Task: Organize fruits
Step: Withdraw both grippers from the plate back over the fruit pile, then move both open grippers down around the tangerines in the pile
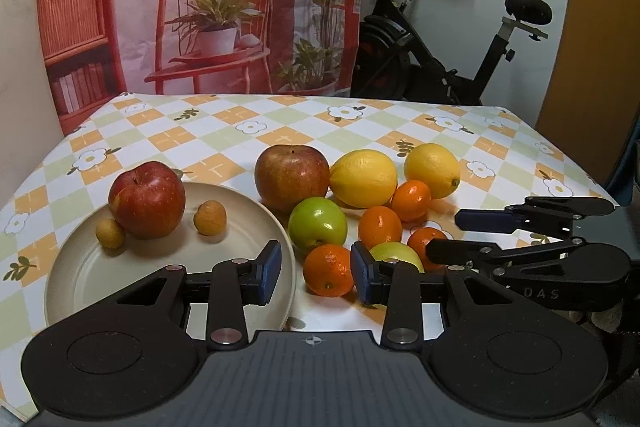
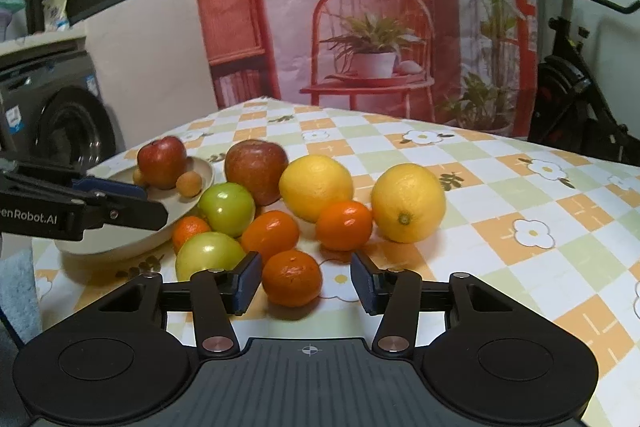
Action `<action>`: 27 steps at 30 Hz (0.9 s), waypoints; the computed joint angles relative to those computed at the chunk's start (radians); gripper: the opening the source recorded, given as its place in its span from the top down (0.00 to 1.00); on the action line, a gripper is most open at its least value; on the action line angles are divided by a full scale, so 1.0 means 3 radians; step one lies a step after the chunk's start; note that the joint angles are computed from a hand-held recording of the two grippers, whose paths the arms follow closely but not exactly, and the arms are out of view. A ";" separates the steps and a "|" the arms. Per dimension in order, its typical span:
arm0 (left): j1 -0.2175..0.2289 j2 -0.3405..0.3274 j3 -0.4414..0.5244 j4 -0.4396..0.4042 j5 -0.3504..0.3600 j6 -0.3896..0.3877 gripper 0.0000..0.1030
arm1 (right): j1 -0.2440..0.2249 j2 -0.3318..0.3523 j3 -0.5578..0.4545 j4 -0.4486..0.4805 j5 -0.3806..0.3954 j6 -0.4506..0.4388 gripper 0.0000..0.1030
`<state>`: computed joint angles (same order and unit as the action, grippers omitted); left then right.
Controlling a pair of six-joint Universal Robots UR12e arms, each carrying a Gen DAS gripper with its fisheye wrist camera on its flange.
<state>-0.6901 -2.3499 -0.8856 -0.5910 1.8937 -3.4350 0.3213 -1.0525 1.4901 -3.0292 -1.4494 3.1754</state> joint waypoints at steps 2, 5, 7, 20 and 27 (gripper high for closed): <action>0.0004 0.0003 -0.0007 -0.0006 -0.0016 -0.0022 0.61 | 0.0004 0.0010 -0.0032 0.0083 0.0031 -0.0069 0.59; 0.0005 0.0006 -0.0013 -0.0010 -0.0031 -0.0031 0.61 | 0.0007 0.0032 -0.0076 0.0149 0.0065 -0.0092 0.60; 0.0006 0.0008 -0.0019 -0.0010 -0.0048 -0.0026 0.61 | 0.0008 0.0051 -0.0120 0.0227 0.0071 -0.0082 0.61; 0.0023 0.0014 -0.0046 0.0020 -0.0224 0.0079 0.68 | -0.0001 0.0044 -0.0144 0.0411 -0.0033 0.0164 0.68; 0.0042 0.0012 -0.0049 -0.0030 -0.0403 0.0063 0.72 | -0.0003 0.0043 -0.0124 0.0345 -0.0034 0.0167 0.68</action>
